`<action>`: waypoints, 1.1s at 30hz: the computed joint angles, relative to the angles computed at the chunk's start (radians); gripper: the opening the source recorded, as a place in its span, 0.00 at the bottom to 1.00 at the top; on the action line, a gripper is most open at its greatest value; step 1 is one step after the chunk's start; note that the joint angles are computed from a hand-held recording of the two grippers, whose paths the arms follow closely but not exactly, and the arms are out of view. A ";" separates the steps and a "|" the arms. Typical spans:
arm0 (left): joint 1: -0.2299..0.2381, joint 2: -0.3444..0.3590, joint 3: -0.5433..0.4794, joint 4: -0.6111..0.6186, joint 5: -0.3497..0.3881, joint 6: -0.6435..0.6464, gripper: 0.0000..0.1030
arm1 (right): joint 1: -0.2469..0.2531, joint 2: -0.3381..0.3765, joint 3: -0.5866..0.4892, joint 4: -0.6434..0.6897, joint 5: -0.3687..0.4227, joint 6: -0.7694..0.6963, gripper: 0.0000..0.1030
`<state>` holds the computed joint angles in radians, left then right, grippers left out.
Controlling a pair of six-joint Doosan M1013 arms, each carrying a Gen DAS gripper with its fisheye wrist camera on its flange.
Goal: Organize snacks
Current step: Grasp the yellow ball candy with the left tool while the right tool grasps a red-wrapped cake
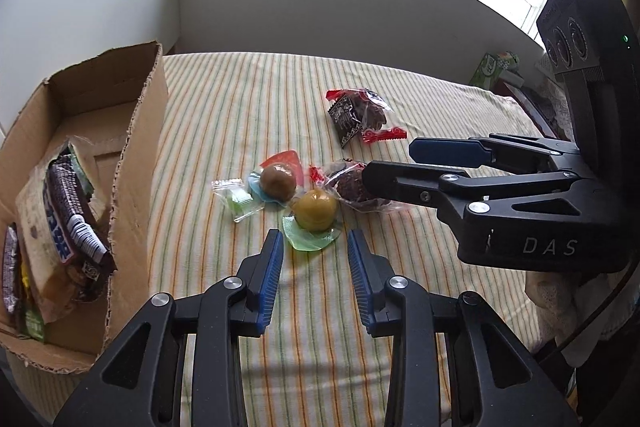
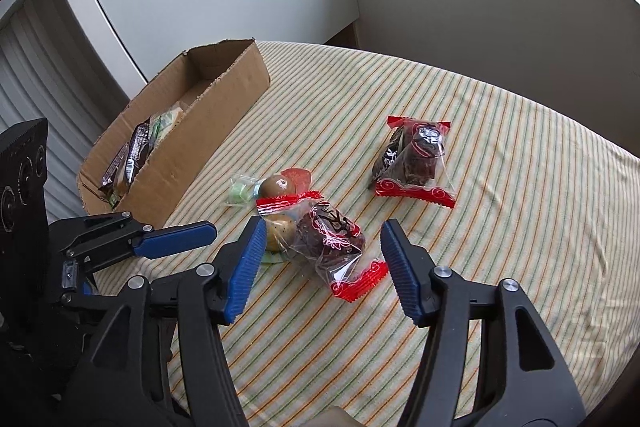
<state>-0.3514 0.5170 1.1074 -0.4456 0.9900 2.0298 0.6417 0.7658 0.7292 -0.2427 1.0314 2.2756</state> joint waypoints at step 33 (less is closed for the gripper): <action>-0.061 0.077 -0.085 0.126 -0.013 -0.078 0.36 | -0.035 0.005 0.037 0.066 -0.002 0.002 0.40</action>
